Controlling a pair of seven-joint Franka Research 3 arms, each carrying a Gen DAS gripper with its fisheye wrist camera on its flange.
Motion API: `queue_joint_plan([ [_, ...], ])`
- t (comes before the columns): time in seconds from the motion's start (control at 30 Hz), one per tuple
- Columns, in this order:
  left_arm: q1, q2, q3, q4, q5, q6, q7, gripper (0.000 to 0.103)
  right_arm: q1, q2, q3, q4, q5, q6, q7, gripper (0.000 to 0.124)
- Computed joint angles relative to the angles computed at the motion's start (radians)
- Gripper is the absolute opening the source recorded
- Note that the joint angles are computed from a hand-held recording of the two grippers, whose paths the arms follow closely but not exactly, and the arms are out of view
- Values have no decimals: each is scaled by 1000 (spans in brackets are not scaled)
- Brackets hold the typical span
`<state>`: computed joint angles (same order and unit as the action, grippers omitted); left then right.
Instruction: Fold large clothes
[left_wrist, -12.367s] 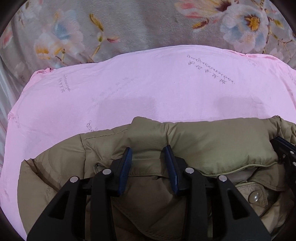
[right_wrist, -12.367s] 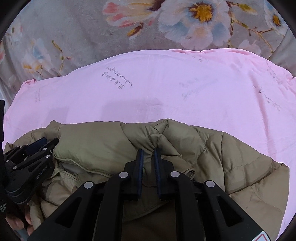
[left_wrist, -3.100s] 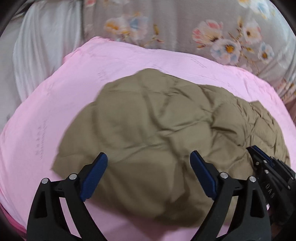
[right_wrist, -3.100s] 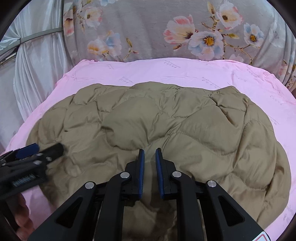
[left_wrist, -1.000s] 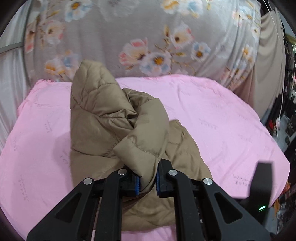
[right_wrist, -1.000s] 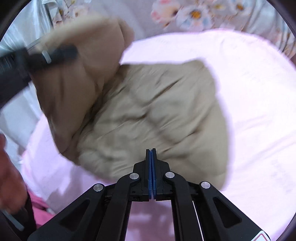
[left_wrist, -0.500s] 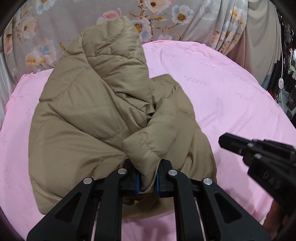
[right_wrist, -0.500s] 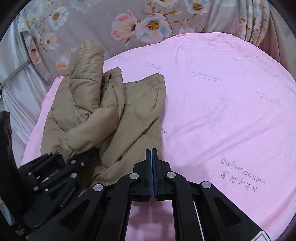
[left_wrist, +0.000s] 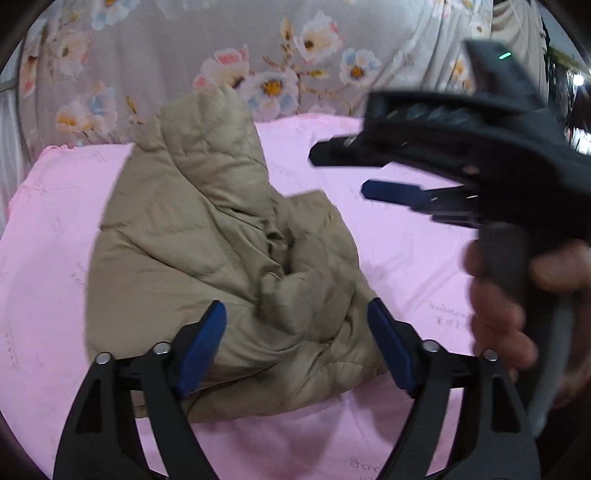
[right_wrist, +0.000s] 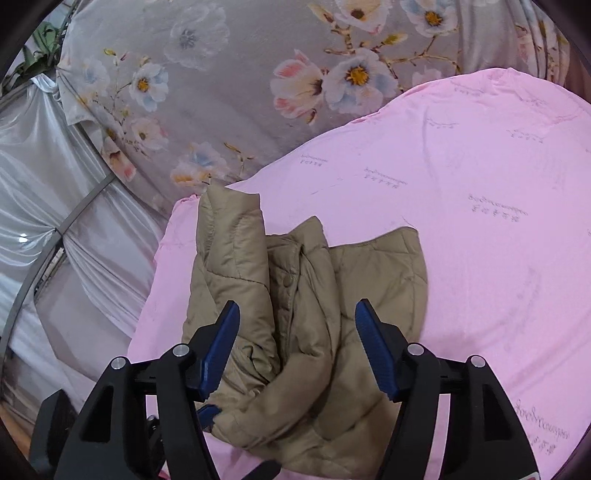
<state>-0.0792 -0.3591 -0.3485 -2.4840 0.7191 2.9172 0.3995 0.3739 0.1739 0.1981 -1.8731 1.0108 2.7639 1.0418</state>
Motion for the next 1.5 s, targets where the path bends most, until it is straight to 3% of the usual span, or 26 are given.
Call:
queue_joint_plan([
  [0.07, -9, -63, 33, -45, -31, 10, 3, 82, 14, 43, -1, 57, -56, -37, 46, 69],
  [0.17, -1, -153, 83, -103, -107, -42, 13, 82, 41, 102, -11, 118, -187, -64, 149, 72],
  [0.3, 90, -222, 72, -137, -122, -124, -20, 82, 77, 202, -35, 224, -369, -123, 338, 74],
  [0.4, 125, -229, 85, -145, -129, -161, -28, 82, 69, 259, -20, 279, -404, -153, 403, 73],
  [0.43, 133, -221, 81, -138, -129, -171, -32, 81, 49, 268, 5, 286, -375, -155, 379, 62],
  [0.47, 139, -213, 85, -131, -128, -180, -31, 81, 23, 276, 37, 296, -334, -168, 336, 36],
  [0.57, 143, -181, 100, -95, -130, -183, -19, 79, -5, 227, 72, 251, -261, -124, 241, 12],
  [0.73, 152, -175, 96, -47, -107, -174, -1, 78, -33, 40, 77, 68, -79, 7, 35, 9],
  [0.8, 158, -156, 92, -21, -89, -166, 6, 78, -10, -18, 37, -12, -108, 65, 39, 9],
  [0.87, 149, -122, 85, 16, -84, -166, 17, 78, 17, -48, -11, -85, -227, 120, 127, 9],
  [1.13, 72, 113, 56, 192, -50, -220, 38, 78, -25, -12, -13, -147, -92, 126, 73, 12],
  [1.27, 21, 228, 88, 257, -44, -257, 34, 77, -19, 15, -9, -138, -99, 152, 66, 14],
  [1.37, 2, 264, 107, 270, 19, -254, -41, 78, -17, 38, -1, -129, -119, 170, 83, 16],
  [1.5, -15, 289, 129, 274, 80, -249, -106, 83, -49, 69, 33, -113, -46, 171, 26, 19],
])
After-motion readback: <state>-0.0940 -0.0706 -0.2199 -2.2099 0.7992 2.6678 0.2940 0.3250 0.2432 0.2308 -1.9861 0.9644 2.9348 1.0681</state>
